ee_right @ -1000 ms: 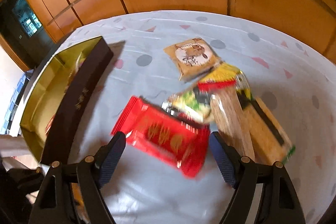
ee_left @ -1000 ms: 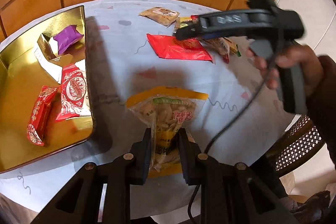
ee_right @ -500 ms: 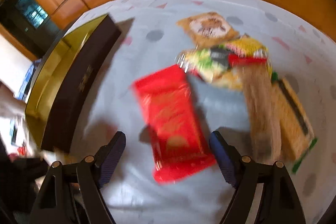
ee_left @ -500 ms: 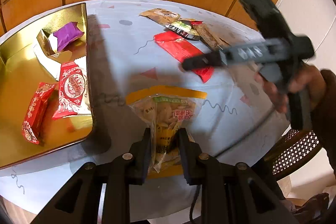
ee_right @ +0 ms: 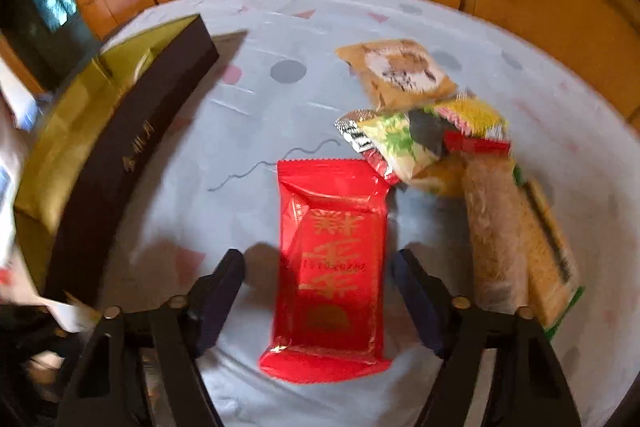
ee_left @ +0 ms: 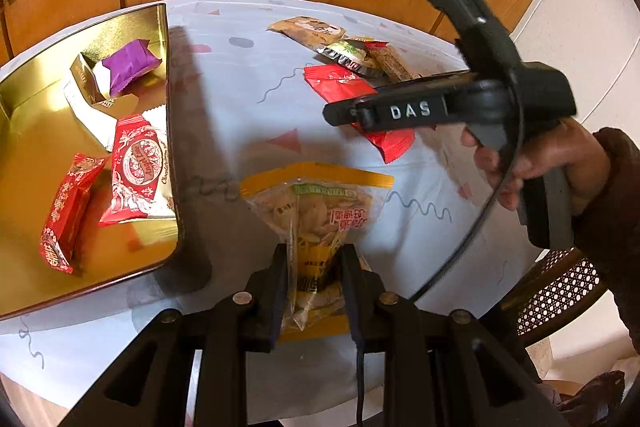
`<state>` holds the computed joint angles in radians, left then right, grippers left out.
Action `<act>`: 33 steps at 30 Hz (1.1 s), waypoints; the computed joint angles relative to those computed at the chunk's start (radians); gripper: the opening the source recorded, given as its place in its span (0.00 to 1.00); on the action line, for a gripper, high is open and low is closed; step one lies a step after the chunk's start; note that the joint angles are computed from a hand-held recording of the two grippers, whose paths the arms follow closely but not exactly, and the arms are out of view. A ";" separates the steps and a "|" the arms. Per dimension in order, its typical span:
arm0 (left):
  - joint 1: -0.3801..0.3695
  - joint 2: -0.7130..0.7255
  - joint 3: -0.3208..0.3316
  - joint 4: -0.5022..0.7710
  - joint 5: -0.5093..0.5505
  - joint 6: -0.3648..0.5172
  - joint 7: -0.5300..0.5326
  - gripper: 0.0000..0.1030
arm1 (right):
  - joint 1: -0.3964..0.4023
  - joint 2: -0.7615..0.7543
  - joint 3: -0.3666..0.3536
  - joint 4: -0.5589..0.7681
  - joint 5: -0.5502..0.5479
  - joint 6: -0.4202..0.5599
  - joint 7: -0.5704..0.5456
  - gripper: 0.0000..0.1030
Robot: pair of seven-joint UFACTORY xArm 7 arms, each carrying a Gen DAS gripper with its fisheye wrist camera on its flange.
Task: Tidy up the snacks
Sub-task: 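Drop the nut bag into the tin with the left tool while the right tool grasps the red pack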
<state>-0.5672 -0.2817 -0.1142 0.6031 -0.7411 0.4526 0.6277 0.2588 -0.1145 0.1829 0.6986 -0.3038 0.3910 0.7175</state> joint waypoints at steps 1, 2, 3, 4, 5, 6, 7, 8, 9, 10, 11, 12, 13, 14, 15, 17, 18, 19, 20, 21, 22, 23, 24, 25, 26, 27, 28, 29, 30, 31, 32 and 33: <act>-0.002 0.000 0.001 -0.001 -0.004 -0.003 0.004 0.25 | 0.023 -0.002 -0.018 -0.003 -0.058 -0.004 0.042 0.47; -0.003 0.000 0.000 -0.002 -0.007 -0.006 0.007 0.25 | 0.081 -0.014 -0.070 -0.011 -0.075 -0.003 0.052 0.41; -0.004 0.001 -0.001 -0.002 -0.007 -0.010 0.007 0.25 | 0.099 -0.035 -0.081 -0.016 -0.049 0.025 0.025 0.41; -0.004 0.000 -0.003 -0.004 -0.005 -0.014 0.008 0.25 | 0.077 -0.054 -0.050 -0.026 -0.055 0.044 0.029 0.41; -0.004 0.000 -0.004 -0.004 -0.002 -0.017 0.006 0.25 | 0.024 -0.070 0.011 -0.042 -0.045 0.042 0.026 0.41; -0.004 -0.003 -0.007 -0.006 0.004 -0.022 0.004 0.25 | 0.012 -0.095 0.029 -0.069 -0.023 0.034 0.025 0.41; -0.005 -0.008 -0.012 -0.011 0.016 -0.030 0.001 0.25 | 0.019 -0.112 0.027 -0.086 0.002 0.029 0.021 0.42; -0.005 -0.013 -0.019 -0.015 0.034 -0.038 -0.004 0.24 | 0.029 -0.129 0.022 -0.103 0.036 0.024 0.008 0.43; -0.008 -0.016 -0.018 -0.016 0.043 -0.041 -0.006 0.24 | 0.037 -0.144 0.018 -0.121 0.067 0.015 -0.002 0.44; -0.018 -0.023 -0.012 -0.018 0.039 -0.039 0.004 0.24 | 0.040 -0.170 0.021 -0.144 0.084 0.014 -0.004 0.44; -0.028 -0.031 -0.002 -0.019 0.027 -0.036 0.018 0.24 | 0.035 -0.183 0.032 -0.156 0.083 0.012 0.003 0.44; -0.038 -0.041 0.008 -0.021 0.013 -0.032 0.034 0.24 | 0.026 -0.195 0.047 -0.167 0.072 0.011 0.018 0.44; -0.047 -0.055 0.017 -0.022 -0.002 -0.027 0.050 0.24 | 0.020 -0.201 0.056 -0.172 0.067 0.010 0.027 0.44; -0.054 -0.067 0.028 -0.022 -0.018 -0.020 0.065 0.24 | 0.010 -0.198 0.070 -0.172 0.056 0.005 0.047 0.44; -0.059 -0.083 0.040 -0.021 -0.038 -0.012 0.079 0.24 | 0.002 -0.203 0.081 -0.176 0.046 0.002 0.068 0.44; -0.059 -0.111 0.065 -0.012 -0.073 0.011 0.097 0.24 | -0.013 -0.202 0.100 -0.177 0.019 -0.004 0.103 0.44; -0.055 -0.124 0.077 -0.006 -0.089 0.025 0.102 0.24 | -0.019 -0.203 0.108 -0.178 0.003 -0.006 0.120 0.44; -0.047 -0.138 0.089 0.000 -0.105 0.035 0.106 0.24 | -0.024 -0.207 0.115 -0.182 -0.011 -0.009 0.134 0.44; -0.036 -0.148 0.095 0.005 -0.113 0.039 0.104 0.24 | -0.025 -0.211 0.116 -0.188 -0.018 -0.017 0.145 0.44; -0.019 -0.156 0.107 0.015 -0.120 0.047 0.095 0.24 | -0.026 -0.210 0.118 -0.189 -0.023 -0.022 0.156 0.44; -0.004 -0.159 0.113 0.024 -0.123 0.055 0.085 0.24 | -0.026 -0.211 0.119 -0.191 -0.028 -0.025 0.162 0.44; 0.013 -0.160 0.123 0.034 -0.125 0.065 0.075 0.24 | -0.028 -0.212 0.122 -0.192 -0.035 -0.027 0.170 0.44; 0.040 -0.148 0.133 0.056 -0.121 0.074 0.049 0.24 | -0.029 -0.219 0.124 -0.198 -0.042 -0.031 0.177 0.44; 0.069 -0.137 0.132 0.071 -0.104 0.078 0.019 0.24 | -0.032 -0.218 0.124 -0.200 -0.048 -0.036 0.181 0.44; 0.101 -0.121 0.125 0.088 -0.075 0.077 -0.018 0.24 | -0.032 -0.221 0.123 -0.204 -0.049 -0.042 0.186 0.44; 0.126 -0.104 0.119 0.103 -0.049 0.074 -0.047 0.24 | -0.031 -0.224 0.123 -0.208 -0.050 -0.046 0.189 0.44; 0.158 -0.082 0.109 0.123 -0.007 0.070 -0.089 0.24 | -0.037 -0.219 0.126 -0.207 -0.055 -0.054 0.197 0.44; 0.191 -0.051 0.103 0.150 0.038 0.071 -0.138 0.24 | -0.039 -0.220 0.128 -0.211 -0.058 -0.059 0.204 0.44; 0.210 -0.028 0.096 0.169 0.065 0.072 -0.174 0.24 | -0.042 -0.217 0.129 -0.209 -0.062 -0.062 0.207 0.44; 0.241 0.016 0.093 0.210 0.109 0.091 -0.234 0.24 | -0.044 -0.216 0.130 -0.209 -0.065 -0.064 0.212 0.44; 0.256 0.036 0.095 0.230 0.122 0.101 -0.253 0.24 | -0.042 -0.222 0.130 -0.214 -0.064 -0.064 0.216 0.44; 0.270 0.067 0.093 0.256 0.136 0.099 -0.278 0.24 | -0.043 -0.225 0.133 -0.215 -0.066 -0.064 0.222 0.44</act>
<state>-0.2968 -0.2143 -0.0209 0.8594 -0.6055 0.5513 0.3499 0.2154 -0.3395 0.3154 0.4835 -0.3693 0.3269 0.9396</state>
